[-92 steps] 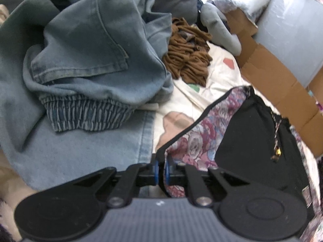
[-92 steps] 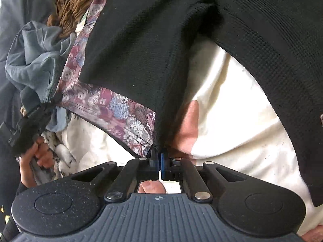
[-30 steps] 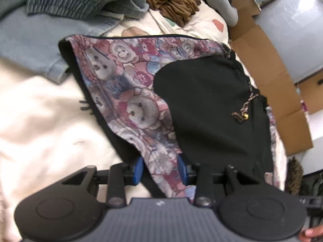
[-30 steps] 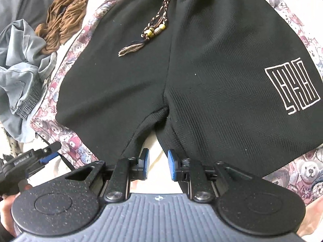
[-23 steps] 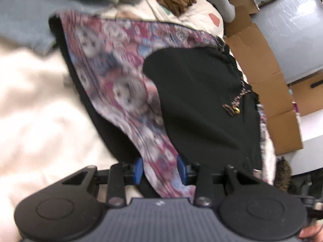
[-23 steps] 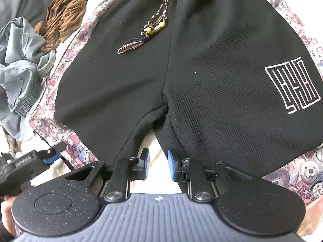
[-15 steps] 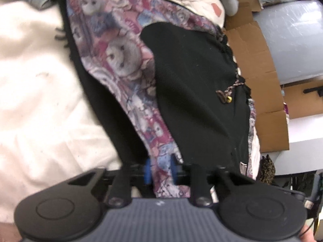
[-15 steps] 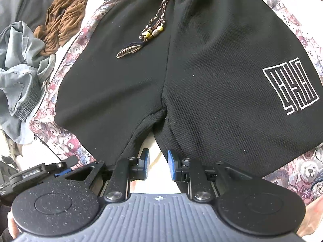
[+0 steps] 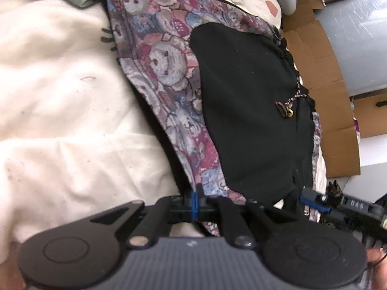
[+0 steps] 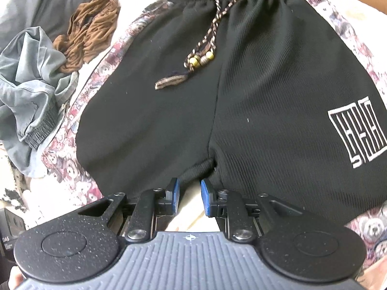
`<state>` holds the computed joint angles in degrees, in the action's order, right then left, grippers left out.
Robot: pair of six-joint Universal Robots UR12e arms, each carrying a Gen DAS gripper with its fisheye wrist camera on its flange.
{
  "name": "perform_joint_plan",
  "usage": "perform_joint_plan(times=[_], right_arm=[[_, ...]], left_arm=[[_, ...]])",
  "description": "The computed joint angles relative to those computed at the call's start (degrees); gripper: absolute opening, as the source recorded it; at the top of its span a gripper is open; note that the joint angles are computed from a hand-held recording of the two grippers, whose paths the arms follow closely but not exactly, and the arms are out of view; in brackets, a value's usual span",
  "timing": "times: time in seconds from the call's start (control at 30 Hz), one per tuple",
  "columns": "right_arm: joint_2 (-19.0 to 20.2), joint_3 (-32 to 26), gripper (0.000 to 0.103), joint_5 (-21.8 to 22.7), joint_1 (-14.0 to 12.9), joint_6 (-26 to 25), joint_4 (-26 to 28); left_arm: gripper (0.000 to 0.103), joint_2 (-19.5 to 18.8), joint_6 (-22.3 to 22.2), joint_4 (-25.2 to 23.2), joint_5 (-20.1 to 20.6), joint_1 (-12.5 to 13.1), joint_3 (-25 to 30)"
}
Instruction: Fold clothes
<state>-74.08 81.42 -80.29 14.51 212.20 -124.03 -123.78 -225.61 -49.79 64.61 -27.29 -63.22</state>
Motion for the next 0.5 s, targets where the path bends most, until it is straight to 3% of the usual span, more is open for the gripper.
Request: perform_joint_plan(times=[0.23, 0.33, 0.5], right_arm=[[2.6, -2.7, 0.021, -3.7, 0.0, -0.8, -2.4], [3.8, -3.6, 0.021, -4.1, 0.1, -2.3, -0.9], [4.0, -2.9, 0.025, -5.7, 0.7, -3.8, 3.1]], left_arm=[[0.001, 0.1, 1.2, -1.2, -0.4, 0.3, 0.1], [0.002, -0.3, 1.5, -2.1, -1.3, 0.4, 1.0], [0.016, -0.1, 2.3, -2.8, -1.6, 0.6, 1.5]])
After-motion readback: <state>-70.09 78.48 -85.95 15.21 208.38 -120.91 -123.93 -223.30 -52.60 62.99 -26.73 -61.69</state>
